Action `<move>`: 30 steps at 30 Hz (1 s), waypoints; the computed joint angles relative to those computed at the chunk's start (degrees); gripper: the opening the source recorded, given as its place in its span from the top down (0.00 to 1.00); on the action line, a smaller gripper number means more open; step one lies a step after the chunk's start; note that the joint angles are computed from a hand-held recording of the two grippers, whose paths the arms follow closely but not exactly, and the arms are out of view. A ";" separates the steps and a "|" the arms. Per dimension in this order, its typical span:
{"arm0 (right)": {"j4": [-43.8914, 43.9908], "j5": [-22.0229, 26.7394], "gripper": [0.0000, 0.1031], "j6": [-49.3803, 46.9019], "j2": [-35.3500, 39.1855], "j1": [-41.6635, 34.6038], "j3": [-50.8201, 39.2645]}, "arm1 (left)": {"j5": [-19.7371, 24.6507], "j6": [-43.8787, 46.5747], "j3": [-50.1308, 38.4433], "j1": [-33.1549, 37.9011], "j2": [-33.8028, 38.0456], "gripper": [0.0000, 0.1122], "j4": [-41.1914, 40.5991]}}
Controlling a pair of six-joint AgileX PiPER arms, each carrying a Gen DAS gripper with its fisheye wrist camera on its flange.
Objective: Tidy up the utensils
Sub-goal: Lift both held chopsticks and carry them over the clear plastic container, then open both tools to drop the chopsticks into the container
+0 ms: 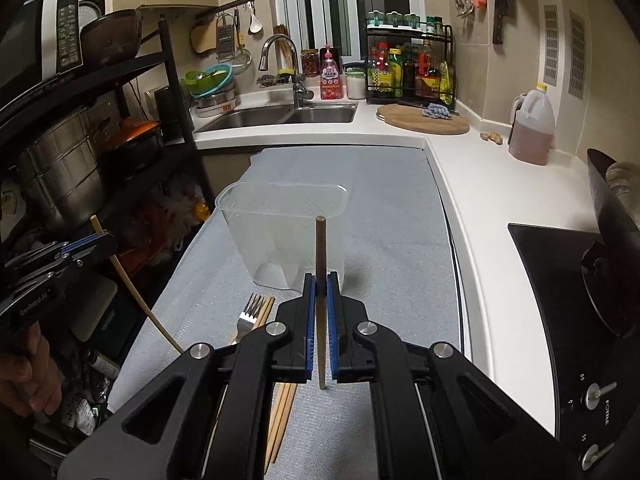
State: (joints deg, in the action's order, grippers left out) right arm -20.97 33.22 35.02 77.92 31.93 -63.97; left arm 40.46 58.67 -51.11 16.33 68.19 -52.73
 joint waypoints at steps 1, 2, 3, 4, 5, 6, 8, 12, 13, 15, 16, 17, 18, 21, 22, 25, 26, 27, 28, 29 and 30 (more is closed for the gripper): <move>0.26 -0.47 0.94 -0.14 -0.11 -0.14 0.34 | 0.30 -0.43 -0.35 0.07 0.85 0.94 0.13; -0.19 -0.48 0.94 0.38 0.00 -0.13 0.27 | 0.29 -0.75 -0.38 0.03 1.19 0.94 0.19; -0.07 -0.33 0.94 0.37 0.02 -0.18 0.16 | 0.31 -0.72 -0.54 0.12 1.57 0.94 0.07; 1.15 -0.17 0.94 -0.72 0.07 -0.53 -0.21 | 0.66 -0.74 -1.07 0.31 1.96 0.94 0.05; 2.24 0.04 0.94 -1.64 0.04 -0.85 -0.64 | 0.76 -0.93 -1.48 0.24 2.08 0.94 0.20; 2.83 0.38 0.94 -2.23 -0.04 -1.04 -1.19 | 0.71 -1.26 -1.86 -0.01 2.09 0.94 0.45; 3.10 1.84 0.94 -3.14 -0.15 -1.07 -3.18 | 1.26 -1.79 -3.40 -0.07 2.28 0.94 0.92; 7.71 5.31 0.94 -8.46 0.70 -2.30 -9.03 | 4.14 -4.84 -8.88 0.04 4.23 0.94 2.78; 8.46 6.17 0.94 -9.56 1.03 -2.52 -10.58 | 5.17 -5.92 -11.02 0.20 5.13 0.94 3.18; 9.41 8.07 0.94 -11.40 1.92 -3.16 -14.58 | 6.64 -7.90 -15.00 0.36 6.62 0.94 3.98; 10.52 8.85 0.94 -12.70 2.41 -3.75 -16.63 | 7.52 -9.21 -17.60 0.48 7.54 0.94 4.37; 11.87 9.43 0.94 -14.07 2.92 -4.42 -18.67 | 8.46 -10.25 -20.03 0.59 8.49 0.94 4.48; 12.88 9.93 0.94 -15.09 3.40 -4.98 -20.57 | 9.70 -11.46 -23.54 0.72 9.90 0.94 4.41; 13.06 11.27 0.94 -15.52 5.81 -6.17 -27.84 | 9.98 -14.51 -30.90 -0.39 12.71 0.94 4.94; 13.76 11.05 0.94 -15.82 6.80 -6.80 -30.36 | 9.47 -16.12 -34.47 -1.09 14.34 0.94 5.40; 15.36 10.07 0.94 -16.44 9.90 -8.25 -36.34 | 8.23 -20.30 -41.23 -3.27 17.90 0.94 7.17; 16.00 9.97 0.94 -16.64 11.13 -8.63 -38.15 | 7.46 -21.39 -42.94 -4.10 18.90 0.94 7.84; 16.22 9.73 0.94 -16.74 12.58 -8.87 -39.92 | 6.62 -22.12 -44.33 -4.95 19.83 0.94 8.56; 16.55 9.77 0.94 -17.03 13.86 -9.01 -41.43 | 5.72 -23.22 -45.93 -6.07 21.06 0.94 9.94; 16.61 9.97 0.94 -17.05 15.01 -8.98 -42.68 | 5.44 -25.07 -47.82 -7.14 22.71 0.94 11.70; 16.39 10.13 0.94 -16.97 16.23 -8.97 -43.72 | 5.97 -26.22 -49.36 -7.38 23.90 0.94 12.51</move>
State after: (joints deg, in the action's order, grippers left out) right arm -4.58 43.34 18.05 94.16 22.96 -107.69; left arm 46.44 32.45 -100.47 8.95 92.09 -40.22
